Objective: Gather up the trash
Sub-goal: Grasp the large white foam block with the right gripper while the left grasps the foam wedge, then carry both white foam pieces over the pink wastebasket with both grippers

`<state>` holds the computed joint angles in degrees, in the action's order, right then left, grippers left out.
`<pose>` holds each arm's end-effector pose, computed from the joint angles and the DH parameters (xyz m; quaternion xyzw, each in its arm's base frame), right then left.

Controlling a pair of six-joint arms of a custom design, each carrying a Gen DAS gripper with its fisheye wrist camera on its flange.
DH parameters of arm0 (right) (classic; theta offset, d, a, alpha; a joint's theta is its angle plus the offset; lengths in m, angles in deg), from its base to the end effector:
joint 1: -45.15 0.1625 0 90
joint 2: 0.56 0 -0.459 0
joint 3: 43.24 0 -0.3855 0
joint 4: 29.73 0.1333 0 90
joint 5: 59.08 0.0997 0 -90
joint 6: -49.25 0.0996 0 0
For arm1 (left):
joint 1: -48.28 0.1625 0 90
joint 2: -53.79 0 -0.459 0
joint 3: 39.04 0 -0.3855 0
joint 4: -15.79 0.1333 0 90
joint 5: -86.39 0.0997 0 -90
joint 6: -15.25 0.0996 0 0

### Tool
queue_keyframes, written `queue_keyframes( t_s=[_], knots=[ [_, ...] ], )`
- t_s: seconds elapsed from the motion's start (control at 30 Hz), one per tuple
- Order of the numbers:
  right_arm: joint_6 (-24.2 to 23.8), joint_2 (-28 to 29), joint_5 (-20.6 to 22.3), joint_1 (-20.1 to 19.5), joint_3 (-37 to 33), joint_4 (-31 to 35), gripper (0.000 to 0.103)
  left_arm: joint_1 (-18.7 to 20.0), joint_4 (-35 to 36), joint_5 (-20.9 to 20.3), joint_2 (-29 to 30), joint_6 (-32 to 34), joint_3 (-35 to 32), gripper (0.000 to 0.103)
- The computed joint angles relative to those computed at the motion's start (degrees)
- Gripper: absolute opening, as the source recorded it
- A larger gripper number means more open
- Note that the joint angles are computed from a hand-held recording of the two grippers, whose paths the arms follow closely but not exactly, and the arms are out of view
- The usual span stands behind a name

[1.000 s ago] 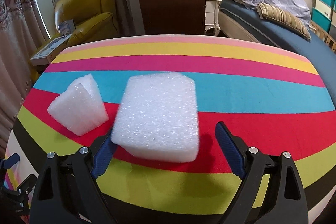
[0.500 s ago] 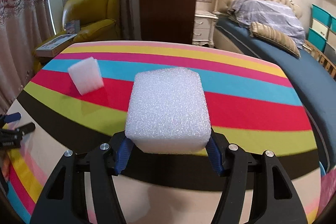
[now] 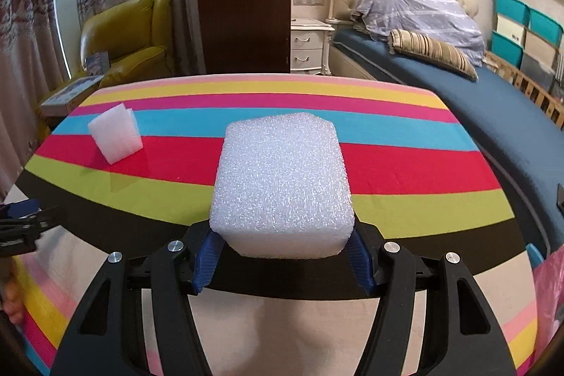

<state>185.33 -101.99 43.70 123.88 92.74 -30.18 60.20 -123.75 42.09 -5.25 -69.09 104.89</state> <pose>0.0601 -0.2680 0.2568 0.1967 -0.8571 0.3673 0.3029 -0.2626 -0.2645 0.0577 0.0698 0.8832 -0.3229 0.3330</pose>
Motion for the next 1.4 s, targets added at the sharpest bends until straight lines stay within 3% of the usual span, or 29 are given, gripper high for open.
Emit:
queue_keyframes(
  t_s=[0.1,0.27,0.47,0.53,0.63,0.7,0.8,1.03,1.13,1.4],
  knots=[
    [0.6,-0.5,-2.0,-1.7,-0.3,1.5,0.059,3.4,-3.4,1.8,4.5,4.5,-4.3,0.098],
    [0.5,-1.9,-5.9,-4.3,-0.4,3.5,0.059,9.3,2.1,6.6,9.8,4.0,-13.1,0.098],
    [1.1,-2.4,-9.0,-6.8,-0.8,5.3,0.059,15.0,6.5,9.1,12.0,3.1,-19.2,0.097],
    [1.3,-2.7,-9.8,-7.4,-1.0,5.8,0.059,14.4,7.0,10.4,11.8,2.4,-18.8,0.065],
    [1.1,-2.8,-10.5,-7.9,-1.1,6.3,0.059,12.8,-0.8,9.1,9.5,5.5,-14.4,0.064],
    [0.9,-2.5,-10.2,-7.4,-1.1,6.2,0.059,10.3,1.0,9.5,8.0,4.3,-12.2,0.064],
    [0.6,-2.1,-9.4,-6.5,-0.8,5.8,0.059,4.4,-3.3,8.3,5.6,6.1,-5.9,0.064],
    [-0.1,-0.6,-6.7,-4.3,-1.1,5.2,0.059,-6.5,4.4,3.0,1.8,-0.1,0.6,0.064],
    [0.3,0.6,-4.2,-2.5,-1.5,4.7,0.059,-7.6,5.9,2.5,1.8,-1.4,0.9,0.064],
    [0.8,2.7,1.5,0.2,-1.8,2.7,0.059,-3.8,0.8,-0.4,2.6,3.2,0.6,0.064]
  ],
)
